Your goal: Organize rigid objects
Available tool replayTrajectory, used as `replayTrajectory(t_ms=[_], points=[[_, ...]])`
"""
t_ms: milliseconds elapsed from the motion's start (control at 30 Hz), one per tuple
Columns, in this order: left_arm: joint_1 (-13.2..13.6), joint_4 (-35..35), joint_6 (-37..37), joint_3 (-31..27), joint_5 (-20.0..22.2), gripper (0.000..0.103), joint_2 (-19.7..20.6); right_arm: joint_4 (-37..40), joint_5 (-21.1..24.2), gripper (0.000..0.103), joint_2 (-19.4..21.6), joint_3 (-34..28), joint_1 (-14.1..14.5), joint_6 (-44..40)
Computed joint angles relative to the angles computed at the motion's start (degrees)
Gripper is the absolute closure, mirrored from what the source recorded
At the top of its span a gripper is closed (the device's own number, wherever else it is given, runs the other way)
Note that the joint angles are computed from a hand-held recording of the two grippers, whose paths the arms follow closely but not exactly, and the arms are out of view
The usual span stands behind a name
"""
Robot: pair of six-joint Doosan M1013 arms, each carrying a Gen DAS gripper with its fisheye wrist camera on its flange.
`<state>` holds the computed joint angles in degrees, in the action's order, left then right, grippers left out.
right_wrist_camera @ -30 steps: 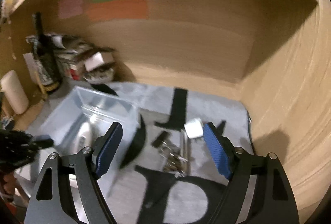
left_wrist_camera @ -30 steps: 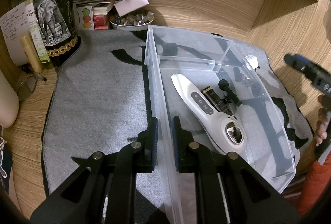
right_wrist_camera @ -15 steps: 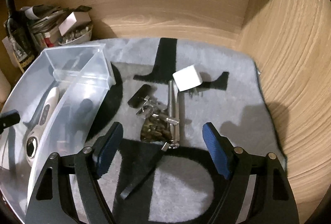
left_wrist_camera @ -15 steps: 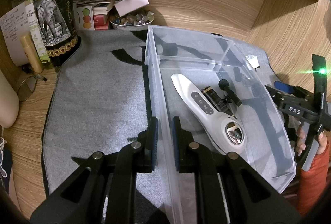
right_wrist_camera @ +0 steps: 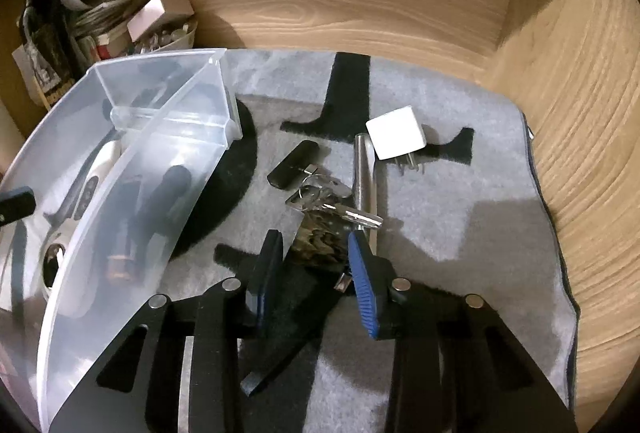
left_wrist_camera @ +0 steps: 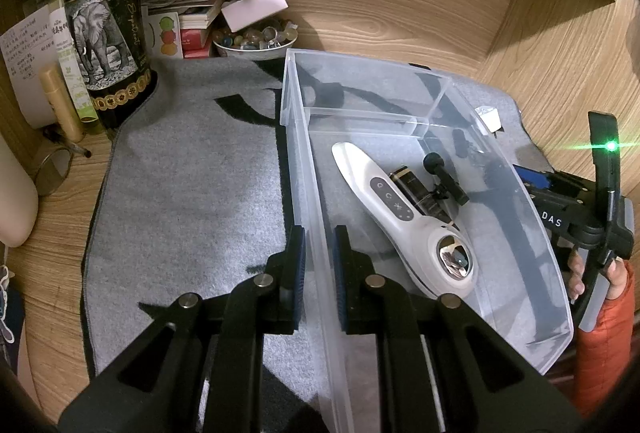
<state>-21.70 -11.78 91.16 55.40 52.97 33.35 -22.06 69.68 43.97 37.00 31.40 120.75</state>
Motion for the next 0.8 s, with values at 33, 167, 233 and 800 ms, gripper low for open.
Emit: replayTrajectory(t_ms=[33,167,233,800], points=[[0.0,0.0,0.0,-0.1,0.0,0.09,0.0,0.0,-0.1,0.076,0.0,0.0,0.0,0.0],[0.0,0.1,-0.1,-0.1,0.0,0.09,0.0,0.2,0.1,0.086,0.2,-0.3,0.0,-0.1],[0.0,0.1,-0.1,-0.1,0.0,0.09,0.0,0.4,-1.3,0.086,-0.4,0.6,0.1,0.5],[0.0,0.0,-0.1,0.0,0.0,0.09,0.0,1.7,1.8,0.068,1.2,-4.3,0.3,-2.6]])
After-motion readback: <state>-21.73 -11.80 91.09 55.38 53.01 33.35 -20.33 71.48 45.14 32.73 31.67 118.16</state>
